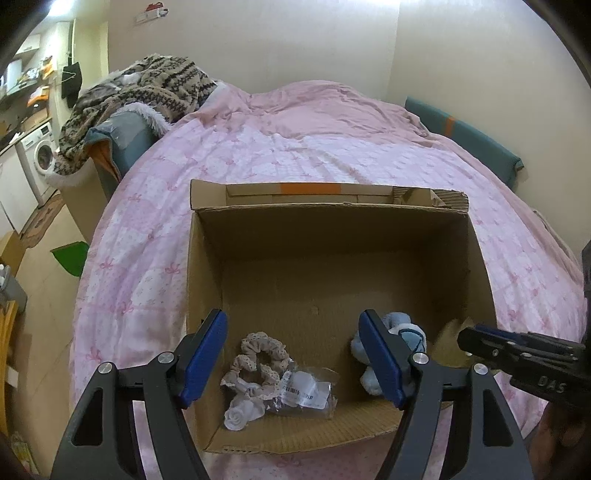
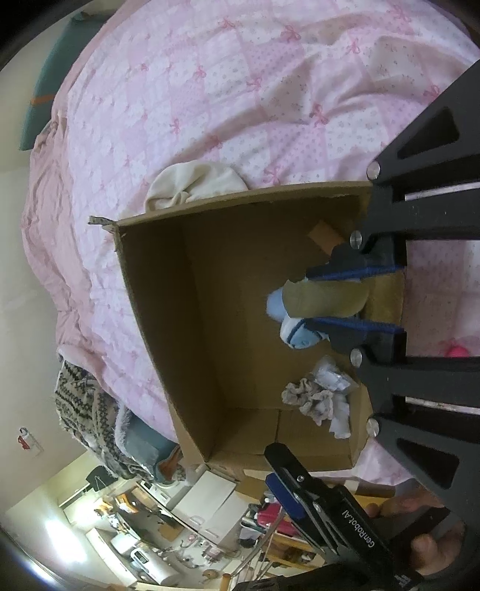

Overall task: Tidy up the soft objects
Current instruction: 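Move both tools back toward the cream scrunchie and pink toy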

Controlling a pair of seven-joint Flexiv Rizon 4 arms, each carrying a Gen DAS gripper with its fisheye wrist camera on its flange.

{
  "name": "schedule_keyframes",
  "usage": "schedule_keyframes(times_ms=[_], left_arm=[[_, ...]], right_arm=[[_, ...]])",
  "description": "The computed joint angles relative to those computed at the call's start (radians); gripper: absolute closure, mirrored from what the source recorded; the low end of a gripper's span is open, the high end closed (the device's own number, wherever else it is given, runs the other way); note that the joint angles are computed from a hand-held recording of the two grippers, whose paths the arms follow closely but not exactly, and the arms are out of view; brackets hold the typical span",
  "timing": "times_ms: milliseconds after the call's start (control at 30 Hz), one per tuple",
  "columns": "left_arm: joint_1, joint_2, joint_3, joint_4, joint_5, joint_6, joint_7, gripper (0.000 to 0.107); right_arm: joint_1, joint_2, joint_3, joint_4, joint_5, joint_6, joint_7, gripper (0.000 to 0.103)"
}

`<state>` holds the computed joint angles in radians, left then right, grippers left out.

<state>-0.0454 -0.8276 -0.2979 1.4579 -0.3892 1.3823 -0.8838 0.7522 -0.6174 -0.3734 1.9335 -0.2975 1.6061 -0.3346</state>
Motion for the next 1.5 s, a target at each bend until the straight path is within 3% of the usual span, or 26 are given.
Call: schedule_keyframes(times_ms=[33,67,100,133,233,400,567,700,1100,1500], left_arm=[[0.001,0.000,-0.001,0.001,0.000,0.001,0.000,0.036],[0.003,0.001,-0.003,0.003,-0.001,0.004,-0.001,0.036],[0.007,0.002,-0.010,0.007,-0.003,0.011,0.002,0.036],[0.011,0.003,-0.016,0.011,-0.004,0.019,0.004,0.036],[0.017,0.006,-0.023,0.018,-0.004,0.033,0.005,0.036],[0.022,0.013,-0.023,0.023,-0.009,0.014,-0.001,0.036],[0.001,0.031,0.023,0.024,0.001,-0.028,-0.022,0.036],[0.012,0.054,0.021,0.061,0.001,-0.002,-0.019,0.036],[0.037,0.137,0.044,0.178,-0.005,-0.008,-0.027,0.036],[0.097,0.228,0.018,0.337,-0.045,0.028,-0.019,0.036]], right_arm=[[0.013,-0.001,-0.017,0.006,0.004,0.015,0.007,0.056],[0.039,-0.003,-0.048,0.016,0.012,0.032,0.018,0.030],[0.079,-0.008,-0.097,0.027,0.025,0.051,0.029,0.024],[0.129,-0.015,-0.155,0.040,0.042,0.070,0.036,0.023],[0.179,-0.020,-0.207,0.047,0.081,0.071,0.012,0.023],[0.164,-0.015,-0.180,0.037,0.120,0.056,-0.017,0.023],[0.176,-0.015,-0.188,0.042,0.147,0.072,-0.018,0.023],[0.193,-0.008,-0.197,0.052,0.169,0.079,-0.023,0.023],[0.348,0.027,-0.313,0.126,0.208,0.081,-0.045,0.023],[0.427,0.042,-0.319,0.164,0.243,0.083,-0.031,0.023]])
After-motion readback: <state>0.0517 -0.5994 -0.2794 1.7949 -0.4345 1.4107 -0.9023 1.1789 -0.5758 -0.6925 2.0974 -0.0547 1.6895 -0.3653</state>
